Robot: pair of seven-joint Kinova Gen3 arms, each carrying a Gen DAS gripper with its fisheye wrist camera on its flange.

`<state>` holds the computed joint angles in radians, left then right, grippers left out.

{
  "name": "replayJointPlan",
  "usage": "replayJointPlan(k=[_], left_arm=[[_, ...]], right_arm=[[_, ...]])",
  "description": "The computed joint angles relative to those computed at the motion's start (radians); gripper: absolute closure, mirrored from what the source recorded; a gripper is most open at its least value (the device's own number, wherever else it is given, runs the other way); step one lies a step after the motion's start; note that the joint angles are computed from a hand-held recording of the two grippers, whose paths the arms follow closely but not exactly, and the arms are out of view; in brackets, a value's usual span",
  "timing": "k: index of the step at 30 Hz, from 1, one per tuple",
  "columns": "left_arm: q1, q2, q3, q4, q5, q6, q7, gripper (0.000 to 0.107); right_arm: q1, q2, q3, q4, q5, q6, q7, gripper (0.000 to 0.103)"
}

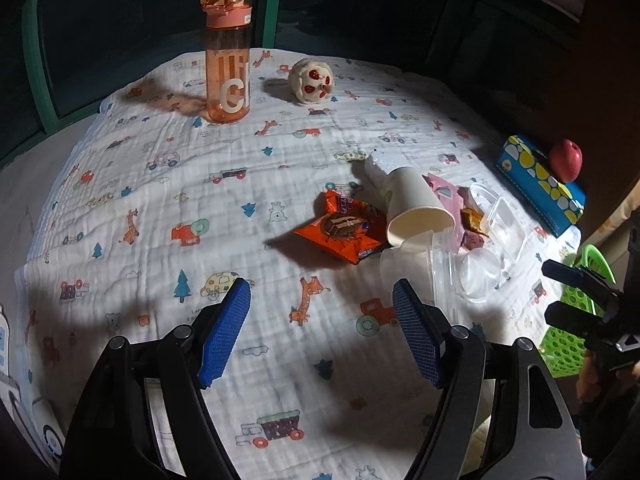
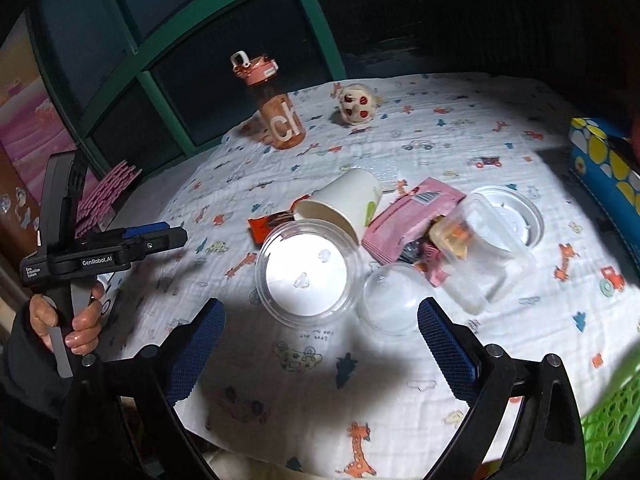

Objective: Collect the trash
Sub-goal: 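Move both tools back over the remaining trash on the bed, then grasp the large round clear plastic lid with the right tool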

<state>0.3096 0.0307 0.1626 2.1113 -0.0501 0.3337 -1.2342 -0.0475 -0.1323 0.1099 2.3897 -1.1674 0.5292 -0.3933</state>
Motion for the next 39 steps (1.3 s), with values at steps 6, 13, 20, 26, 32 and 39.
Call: replayJointPlan(k=[6,13,20,26,32,39], left_arm=[[-0.012,0.02,-0.012,0.0,0.003,0.007,0.003,0.035],[-0.025,0.041,-0.023,-0.004,0.014,0.011,-0.005,0.035],[-0.036,0.053,-0.024,-0.002,0.048,0.004,-0.035,0.036],[-0.04,0.068,-0.024,-0.004,0.066,0.001,-0.053,0.036],[-0.043,0.078,-0.022,-0.008,0.086,-0.002,-0.074,0.036],[-0.039,0.081,-0.026,-0.007,0.088,-0.004,-0.075,0.036]], right_arm=[[0.02,0.143,-0.032,-0.086,-0.053,0.085,0.131,0.007],[0.071,0.264,-0.113,-0.185,0.012,0.127,0.138,0.007],[0.118,0.345,-0.157,-0.261,0.086,0.164,0.096,0.007],[0.134,0.385,-0.187,-0.309,0.166,0.181,0.042,0.007],[0.146,0.411,-0.212,-0.332,0.204,0.185,0.011,0.007],[0.151,0.427,-0.233,-0.341,0.231,0.175,-0.02,0.007]])
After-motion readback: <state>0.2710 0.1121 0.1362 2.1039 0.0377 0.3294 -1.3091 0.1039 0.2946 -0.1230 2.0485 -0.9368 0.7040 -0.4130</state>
